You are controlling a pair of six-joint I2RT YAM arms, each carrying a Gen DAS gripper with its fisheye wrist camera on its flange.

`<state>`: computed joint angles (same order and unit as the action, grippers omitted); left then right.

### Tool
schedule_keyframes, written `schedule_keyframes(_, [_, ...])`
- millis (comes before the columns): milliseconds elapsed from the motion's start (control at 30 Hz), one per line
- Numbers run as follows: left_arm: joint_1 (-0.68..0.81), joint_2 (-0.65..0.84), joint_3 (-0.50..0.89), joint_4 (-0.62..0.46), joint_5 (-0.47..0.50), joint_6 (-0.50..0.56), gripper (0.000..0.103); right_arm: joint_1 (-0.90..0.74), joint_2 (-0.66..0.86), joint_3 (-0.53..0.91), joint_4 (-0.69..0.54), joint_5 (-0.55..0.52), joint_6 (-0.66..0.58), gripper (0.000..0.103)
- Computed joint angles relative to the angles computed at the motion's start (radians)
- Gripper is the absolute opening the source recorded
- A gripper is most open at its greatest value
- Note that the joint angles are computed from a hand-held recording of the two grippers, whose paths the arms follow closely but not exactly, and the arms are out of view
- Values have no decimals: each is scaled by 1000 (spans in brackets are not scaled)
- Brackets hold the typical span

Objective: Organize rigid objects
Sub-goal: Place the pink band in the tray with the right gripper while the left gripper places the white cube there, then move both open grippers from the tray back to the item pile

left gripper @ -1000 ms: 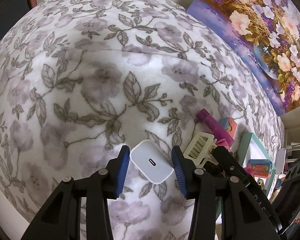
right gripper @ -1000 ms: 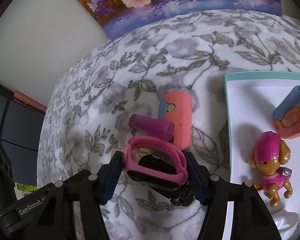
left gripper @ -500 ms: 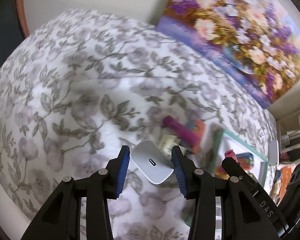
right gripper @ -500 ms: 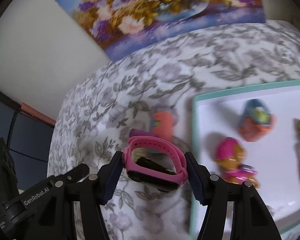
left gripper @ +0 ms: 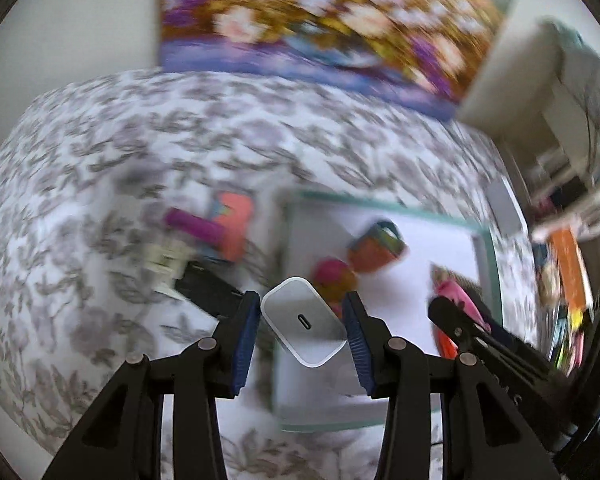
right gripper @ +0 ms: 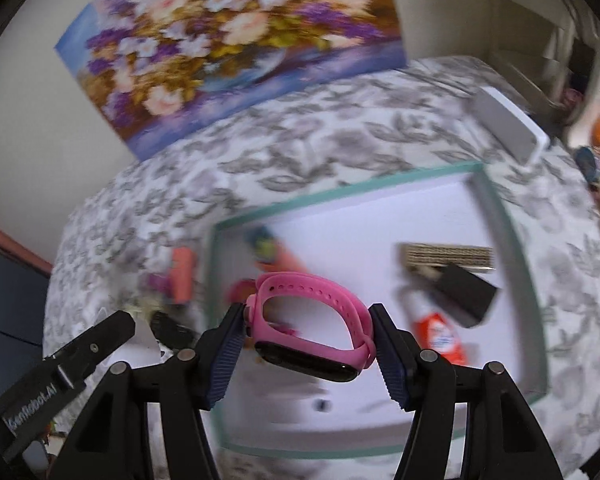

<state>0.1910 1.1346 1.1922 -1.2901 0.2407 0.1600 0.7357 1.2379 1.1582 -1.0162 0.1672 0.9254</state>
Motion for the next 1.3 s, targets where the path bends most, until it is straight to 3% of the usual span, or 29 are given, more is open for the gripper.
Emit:
schedule_keyframes(233, [-239, -25, -92, 35, -116, -122, 44, -118, -57, -103, -19, -73, -48, 65])
schedule_keyframes(367, [-224, -9, -117, 45, -127, -113, 44, -167, -81, -152, 18, -140, -67, 65])
schedule_keyframes(867, [-202, 46, -169, 67, -143, -114, 45, -151, -11, -179, 38, -169, -71, 65])
schedule_keyframes(967, [-191, 60, -158, 61, -146, -115, 56, -148, -15, -170, 33, -151, -66, 65])
schedule_keyframes(1033, [-174, 64, -149, 56, -145, -107, 68, -153, -21, -165, 28, -143, -61, 65])
schedule_keyframes(1200, [-116, 74, -110, 31, -100, -81, 79, -170, -50, -163, 35, -144, -40, 71])
schedule_keyframes(1300, [-78, 77, -87, 17, -80, -60, 81, -156, -52, -140, 22, -118, -37, 75])
